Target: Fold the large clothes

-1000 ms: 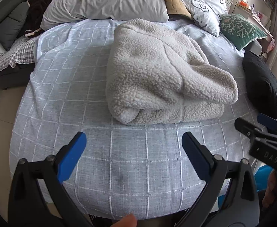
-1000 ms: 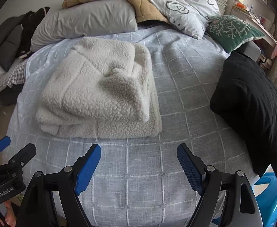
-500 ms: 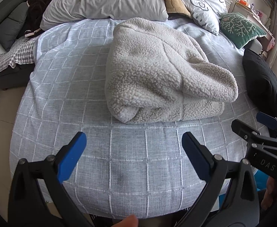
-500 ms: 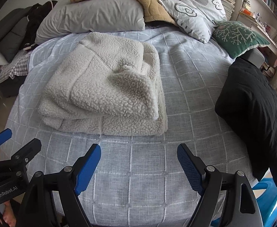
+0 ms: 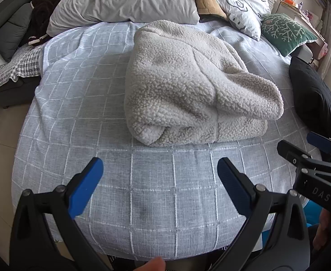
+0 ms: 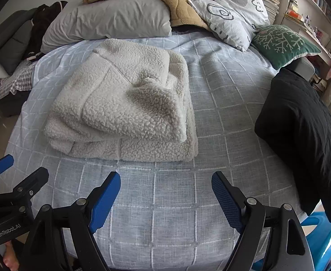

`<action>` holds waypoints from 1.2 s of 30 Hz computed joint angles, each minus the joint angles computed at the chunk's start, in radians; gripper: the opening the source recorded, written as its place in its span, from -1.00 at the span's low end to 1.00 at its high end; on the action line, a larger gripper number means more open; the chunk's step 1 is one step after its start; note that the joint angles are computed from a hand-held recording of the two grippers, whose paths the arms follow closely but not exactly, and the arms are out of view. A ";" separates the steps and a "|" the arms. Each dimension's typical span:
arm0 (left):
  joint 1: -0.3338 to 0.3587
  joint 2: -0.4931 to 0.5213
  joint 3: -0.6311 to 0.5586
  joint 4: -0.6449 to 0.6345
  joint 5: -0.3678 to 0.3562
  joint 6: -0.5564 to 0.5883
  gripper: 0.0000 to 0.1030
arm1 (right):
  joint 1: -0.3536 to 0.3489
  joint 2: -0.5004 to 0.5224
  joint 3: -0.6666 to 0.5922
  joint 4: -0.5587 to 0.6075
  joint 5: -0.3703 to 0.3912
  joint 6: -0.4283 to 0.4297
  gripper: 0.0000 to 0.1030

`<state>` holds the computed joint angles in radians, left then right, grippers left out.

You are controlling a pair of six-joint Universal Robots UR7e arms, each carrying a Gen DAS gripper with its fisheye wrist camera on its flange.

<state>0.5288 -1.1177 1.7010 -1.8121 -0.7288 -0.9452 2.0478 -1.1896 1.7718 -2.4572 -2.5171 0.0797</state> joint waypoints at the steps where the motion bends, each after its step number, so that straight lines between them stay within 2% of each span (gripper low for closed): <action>1: -0.001 0.001 -0.001 0.002 0.000 -0.004 0.96 | 0.000 0.000 0.000 0.000 0.000 0.000 0.64; 36: -0.001 0.001 0.005 -0.001 -0.006 0.002 0.96 | -0.002 -0.005 0.005 0.002 -0.001 -0.004 0.64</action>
